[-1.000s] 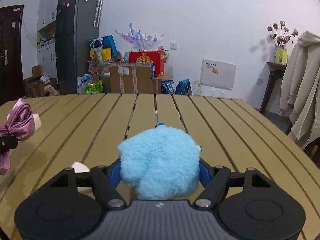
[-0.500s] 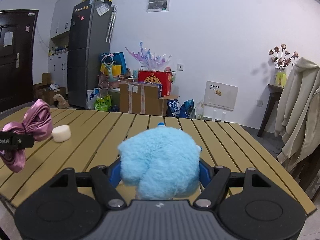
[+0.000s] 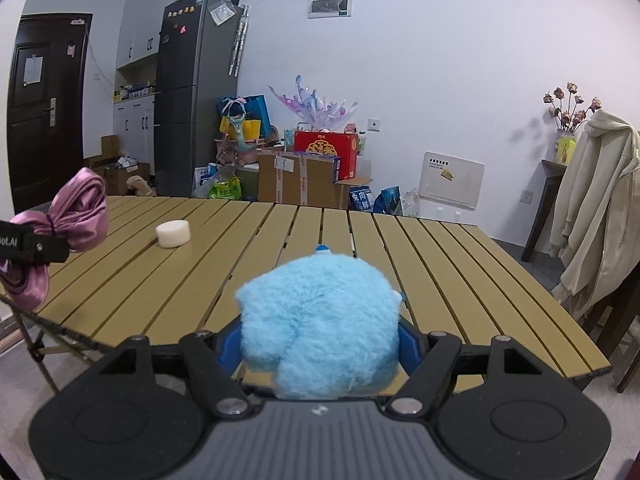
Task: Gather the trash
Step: 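Carry the scrunchie and blue plush down from the table over the bin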
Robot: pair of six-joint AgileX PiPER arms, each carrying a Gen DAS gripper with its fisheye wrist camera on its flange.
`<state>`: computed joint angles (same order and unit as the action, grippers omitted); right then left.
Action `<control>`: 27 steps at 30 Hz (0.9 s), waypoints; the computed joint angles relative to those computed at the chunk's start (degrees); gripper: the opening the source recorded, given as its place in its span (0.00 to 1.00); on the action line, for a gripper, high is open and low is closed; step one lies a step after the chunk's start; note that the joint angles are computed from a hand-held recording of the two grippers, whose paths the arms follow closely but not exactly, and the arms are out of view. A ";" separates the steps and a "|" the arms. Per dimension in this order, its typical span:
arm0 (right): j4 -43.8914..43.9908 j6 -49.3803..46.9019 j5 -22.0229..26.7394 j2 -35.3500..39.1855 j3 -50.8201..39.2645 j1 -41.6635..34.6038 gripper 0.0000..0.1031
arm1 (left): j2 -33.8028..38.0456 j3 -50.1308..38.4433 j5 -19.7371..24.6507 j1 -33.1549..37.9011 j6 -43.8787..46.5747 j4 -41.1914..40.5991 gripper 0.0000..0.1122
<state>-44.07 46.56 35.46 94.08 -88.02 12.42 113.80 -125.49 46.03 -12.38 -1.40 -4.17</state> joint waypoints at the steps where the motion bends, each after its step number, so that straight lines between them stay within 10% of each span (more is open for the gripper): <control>1: -0.73 0.86 0.38 -1.07 1.16 0.72 0.70 | -1.51 2.14 -0.53 0.33 0.50 -0.49 0.28; 27: -6.54 15.33 14.44 -19.35 22.99 19.35 0.70 | -28.44 43.27 -5.97 7.75 14.54 -7.16 0.28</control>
